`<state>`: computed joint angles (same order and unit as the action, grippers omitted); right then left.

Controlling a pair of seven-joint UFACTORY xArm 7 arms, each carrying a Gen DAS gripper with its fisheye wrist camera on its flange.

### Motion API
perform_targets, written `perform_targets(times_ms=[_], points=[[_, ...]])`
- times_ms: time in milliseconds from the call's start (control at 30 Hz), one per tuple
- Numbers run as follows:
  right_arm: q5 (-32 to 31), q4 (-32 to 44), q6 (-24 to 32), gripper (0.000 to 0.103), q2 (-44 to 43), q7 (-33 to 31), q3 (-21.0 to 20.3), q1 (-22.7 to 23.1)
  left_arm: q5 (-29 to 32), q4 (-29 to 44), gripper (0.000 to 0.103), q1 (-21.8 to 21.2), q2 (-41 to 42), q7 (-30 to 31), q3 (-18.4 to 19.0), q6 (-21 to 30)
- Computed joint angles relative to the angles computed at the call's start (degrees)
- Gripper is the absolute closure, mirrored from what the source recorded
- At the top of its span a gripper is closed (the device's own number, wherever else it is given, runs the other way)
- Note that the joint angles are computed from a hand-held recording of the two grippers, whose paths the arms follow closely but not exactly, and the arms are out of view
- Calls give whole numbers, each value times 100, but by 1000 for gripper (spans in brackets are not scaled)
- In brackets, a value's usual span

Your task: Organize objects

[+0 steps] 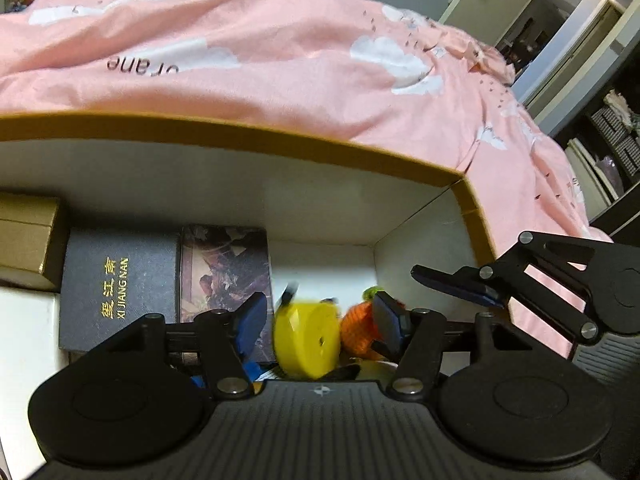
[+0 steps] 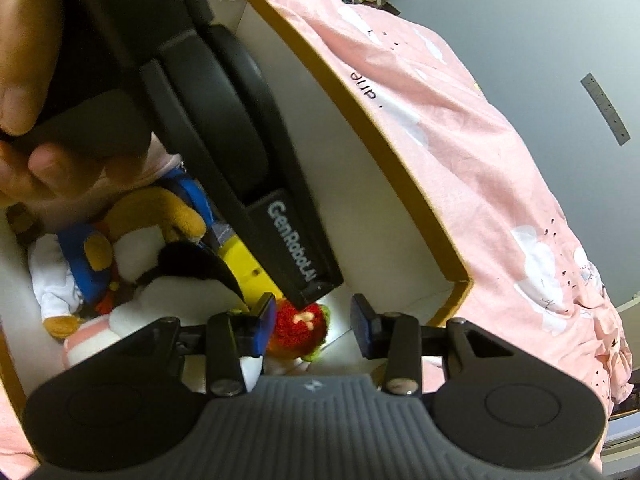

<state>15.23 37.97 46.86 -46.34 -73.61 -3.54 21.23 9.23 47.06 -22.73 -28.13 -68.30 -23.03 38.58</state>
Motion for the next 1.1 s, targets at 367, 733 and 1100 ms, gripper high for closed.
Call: perform_targets(times_ms=[367,733,1100], points=[[310,526,1042,43,-342,690,-245,-274,949,661,29,307,-431,-476,-707,1180],[934,925,2341,19,-1007,2468,-421,-690,1942,1549,19,1128,-1208,-1097,-2269,3050],[1180,-219,1048,3,-2943,3825,-236,-752,1661,1783,18,1943,-2479,-605,-3089,3847]])
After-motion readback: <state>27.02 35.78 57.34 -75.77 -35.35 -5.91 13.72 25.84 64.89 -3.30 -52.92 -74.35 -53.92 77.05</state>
